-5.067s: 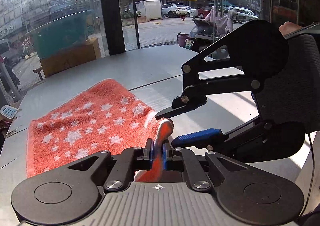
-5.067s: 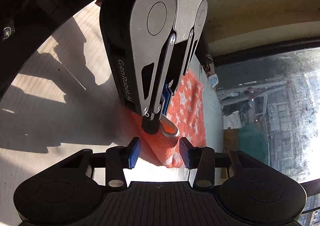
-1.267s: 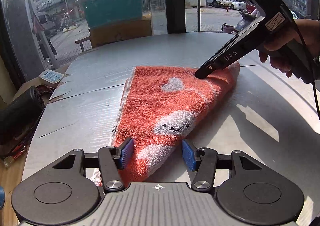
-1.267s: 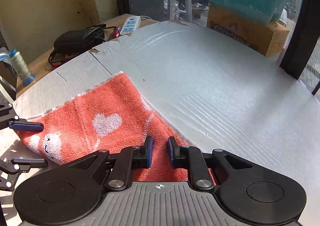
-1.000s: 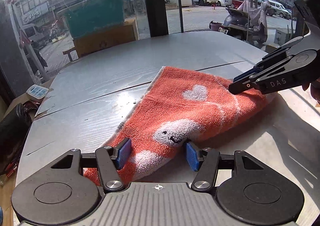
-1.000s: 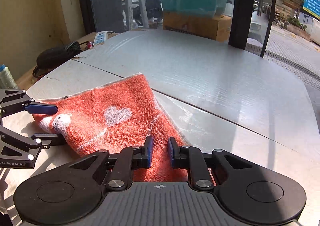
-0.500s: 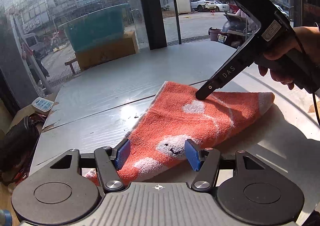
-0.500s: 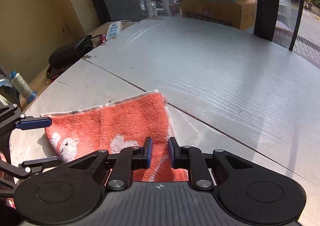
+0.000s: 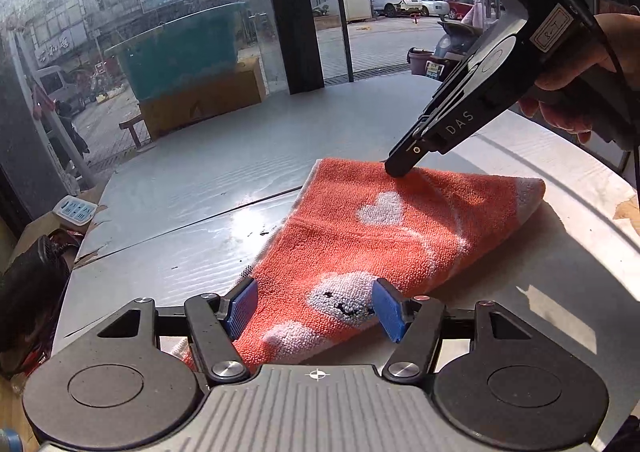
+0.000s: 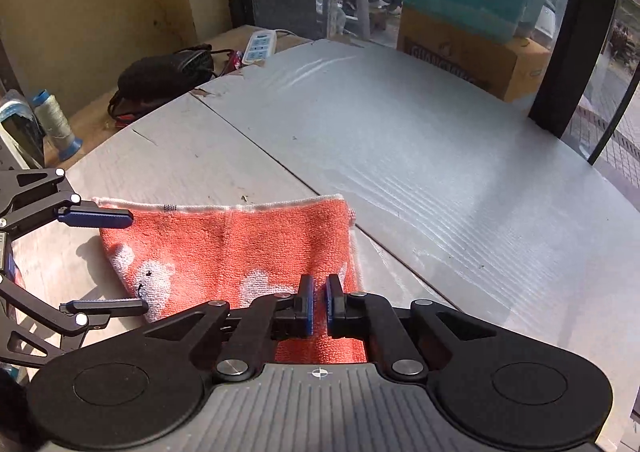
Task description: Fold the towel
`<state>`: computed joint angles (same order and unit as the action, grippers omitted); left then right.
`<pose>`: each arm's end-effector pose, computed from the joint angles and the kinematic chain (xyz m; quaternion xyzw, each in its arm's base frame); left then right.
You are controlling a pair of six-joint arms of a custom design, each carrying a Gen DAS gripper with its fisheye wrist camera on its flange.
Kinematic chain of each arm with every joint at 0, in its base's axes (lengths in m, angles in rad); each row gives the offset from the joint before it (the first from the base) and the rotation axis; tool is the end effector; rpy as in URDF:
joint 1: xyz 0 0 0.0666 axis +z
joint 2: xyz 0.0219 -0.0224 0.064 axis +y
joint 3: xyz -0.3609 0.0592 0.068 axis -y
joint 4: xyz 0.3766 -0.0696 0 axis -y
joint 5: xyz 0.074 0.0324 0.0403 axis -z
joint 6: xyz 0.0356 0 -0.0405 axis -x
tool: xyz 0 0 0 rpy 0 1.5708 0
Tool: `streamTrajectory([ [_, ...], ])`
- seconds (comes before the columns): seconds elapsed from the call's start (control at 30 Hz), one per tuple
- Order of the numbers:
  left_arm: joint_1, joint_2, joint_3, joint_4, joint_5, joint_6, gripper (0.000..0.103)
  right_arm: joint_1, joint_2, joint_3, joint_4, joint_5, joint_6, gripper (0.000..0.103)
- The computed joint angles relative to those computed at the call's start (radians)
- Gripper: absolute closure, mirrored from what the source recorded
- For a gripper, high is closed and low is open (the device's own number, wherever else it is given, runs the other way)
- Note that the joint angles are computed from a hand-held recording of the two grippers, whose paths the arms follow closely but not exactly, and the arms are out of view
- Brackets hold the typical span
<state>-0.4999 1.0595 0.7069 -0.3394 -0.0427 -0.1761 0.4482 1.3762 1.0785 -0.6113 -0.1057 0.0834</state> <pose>0.3009 -0.1631 0.2785 0.2915 0.8566 -0.0495 0.4228 0.4004 0.1963 0.3009 -0.2646 0.9068 0.1080 0.3100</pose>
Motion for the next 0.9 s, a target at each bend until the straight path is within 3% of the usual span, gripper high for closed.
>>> streamTrajectory([
  [0.07, -0.002, -0.004, -0.003, 0.001, 0.004, -0.001, 0.036, -0.01, 0.007, -0.007, 0.027, -0.002, -0.031, 0.071],
  [0.23, 0.001, -0.002, -0.005, -0.006, 0.005, 0.0, 0.035, -0.048, 0.057, 0.017, 0.011, -0.108, -0.084, 0.066],
  [0.3, 0.001, 0.005, -0.001, -0.014, -0.002, 0.003, 0.035, -0.048, 0.064, 0.016, 0.012, -0.122, -0.068, 0.066],
  [0.37, 0.004, 0.016, 0.004, -0.022, -0.007, 0.006, 0.035, -0.038, 0.054, 0.024, 0.0, -0.109, -0.045, 0.091],
  [0.4, 0.006, 0.023, 0.008, -0.029, -0.008, 0.008, 0.035, -0.031, 0.047, 0.027, -0.006, -0.094, -0.034, 0.096],
  [0.7, 0.007, 0.02, 0.007, -0.039, -0.002, 0.001, 0.035, 0.045, -0.025, 0.057, -0.026, 0.025, 0.047, 0.097],
  [0.9, 0.004, 0.013, 0.001, -0.041, -0.004, 0.001, 0.035, 0.057, 0.036, 0.099, -0.022, 0.092, 0.075, 0.097],
])
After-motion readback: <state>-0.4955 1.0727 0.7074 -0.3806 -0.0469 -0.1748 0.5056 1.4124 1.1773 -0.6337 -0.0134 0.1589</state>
